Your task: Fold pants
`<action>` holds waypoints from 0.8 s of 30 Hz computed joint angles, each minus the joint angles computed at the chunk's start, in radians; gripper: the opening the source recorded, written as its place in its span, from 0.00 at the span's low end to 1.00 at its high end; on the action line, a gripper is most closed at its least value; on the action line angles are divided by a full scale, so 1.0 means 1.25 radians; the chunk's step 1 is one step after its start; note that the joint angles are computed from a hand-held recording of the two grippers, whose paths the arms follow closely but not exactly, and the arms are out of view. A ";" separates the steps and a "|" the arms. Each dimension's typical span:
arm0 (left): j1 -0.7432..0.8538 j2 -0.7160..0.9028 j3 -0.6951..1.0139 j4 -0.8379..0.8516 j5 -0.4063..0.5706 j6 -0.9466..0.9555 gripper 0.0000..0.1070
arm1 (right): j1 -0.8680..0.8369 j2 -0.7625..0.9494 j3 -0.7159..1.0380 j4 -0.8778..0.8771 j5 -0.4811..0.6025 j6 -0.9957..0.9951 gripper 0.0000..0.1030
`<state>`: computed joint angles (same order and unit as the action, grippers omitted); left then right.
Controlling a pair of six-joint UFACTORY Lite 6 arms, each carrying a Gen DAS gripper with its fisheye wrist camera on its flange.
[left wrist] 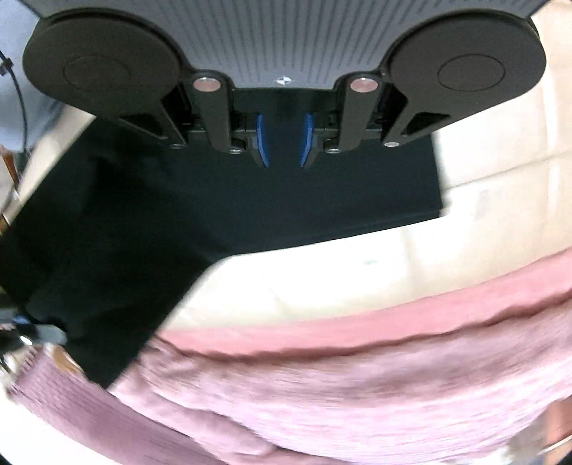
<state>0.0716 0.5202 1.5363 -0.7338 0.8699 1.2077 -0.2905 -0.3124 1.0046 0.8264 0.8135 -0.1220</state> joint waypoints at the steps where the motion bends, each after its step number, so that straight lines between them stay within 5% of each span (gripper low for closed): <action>1: 0.020 0.016 0.020 0.004 0.004 -0.012 0.23 | 0.034 0.019 0.025 -0.015 -0.013 0.030 0.06; 14: 0.186 0.230 0.290 0.003 0.128 -0.090 0.23 | 0.403 0.483 0.368 -0.010 -0.202 0.201 0.06; 24: 0.221 0.338 0.368 0.023 0.176 -0.131 0.23 | 0.538 0.869 0.711 -0.150 -0.181 0.404 0.06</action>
<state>0.3481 0.9422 1.9962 -0.7048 1.0904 1.0444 0.3818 0.7739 1.8936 0.6387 0.5876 0.3824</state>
